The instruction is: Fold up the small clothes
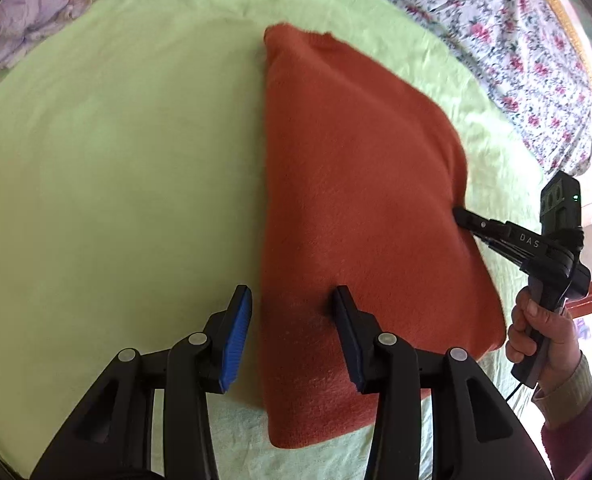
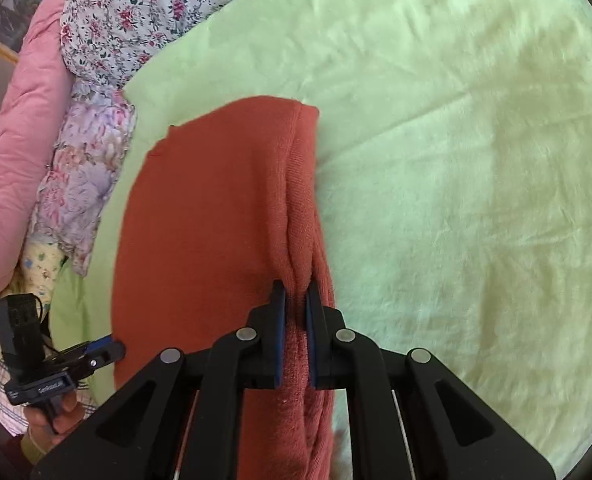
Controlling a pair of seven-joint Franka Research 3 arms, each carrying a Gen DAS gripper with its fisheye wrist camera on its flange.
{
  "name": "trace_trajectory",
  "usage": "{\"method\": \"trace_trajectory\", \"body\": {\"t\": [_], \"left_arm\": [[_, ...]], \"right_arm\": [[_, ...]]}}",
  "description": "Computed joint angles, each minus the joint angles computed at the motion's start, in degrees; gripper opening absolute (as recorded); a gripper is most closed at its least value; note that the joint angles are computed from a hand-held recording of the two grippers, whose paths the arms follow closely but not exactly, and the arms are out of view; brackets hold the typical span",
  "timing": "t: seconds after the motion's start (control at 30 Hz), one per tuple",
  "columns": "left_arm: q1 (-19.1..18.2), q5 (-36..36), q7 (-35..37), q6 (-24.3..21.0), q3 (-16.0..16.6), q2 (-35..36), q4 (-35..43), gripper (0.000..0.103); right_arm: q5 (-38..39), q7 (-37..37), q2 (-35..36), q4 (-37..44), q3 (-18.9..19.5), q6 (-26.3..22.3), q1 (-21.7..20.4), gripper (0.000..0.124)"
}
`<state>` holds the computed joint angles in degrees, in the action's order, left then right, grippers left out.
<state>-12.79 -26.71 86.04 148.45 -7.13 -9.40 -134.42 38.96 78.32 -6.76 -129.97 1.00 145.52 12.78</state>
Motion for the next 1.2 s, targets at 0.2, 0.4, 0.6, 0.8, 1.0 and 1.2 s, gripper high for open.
{"method": "trace_trajectory", "body": {"t": [0.2, 0.4, 0.6, 0.8, 1.0, 1.2], "left_arm": [[-0.19, 2.97, -2.57, 0.01, -0.91, 0.04, 0.26, 0.043], [-0.27, 4.42, -3.94, -0.01, -0.83, -0.17, 0.39, 0.043], [-1.25, 3.74, -3.44, -0.56, -0.24, -3.29, -1.72, 0.042], [-1.91, 5.79, -4.0, -0.71, 0.04, -4.76, -3.84, 0.043], [-1.68, 10.17, -6.61, -0.67, -1.08, -3.51, -4.04, 0.044], [-2.72, 10.43, -6.69, -1.85, -0.52, -5.69, -4.99, 0.041]], "right_arm": [[-4.67, 2.48, -0.35, -0.29, 0.79, 1.62, 0.12, 0.01], [-7.07, 5.68, -3.88, -1.2, 0.86, 0.81, 0.19, 0.013], [-4.69, 4.49, -14.7, -7.77, -0.04, 0.81, 2.48, 0.013], [-6.78, 6.37, -17.96, -12.22, 1.61, -2.76, 2.93, 0.013], [-8.14, 9.0, -13.73, -13.12, 0.83, -2.39, 2.22, 0.009], [-10.16, 11.7, -17.66, -13.9, 1.78, -2.99, 2.07, 0.013]]}}
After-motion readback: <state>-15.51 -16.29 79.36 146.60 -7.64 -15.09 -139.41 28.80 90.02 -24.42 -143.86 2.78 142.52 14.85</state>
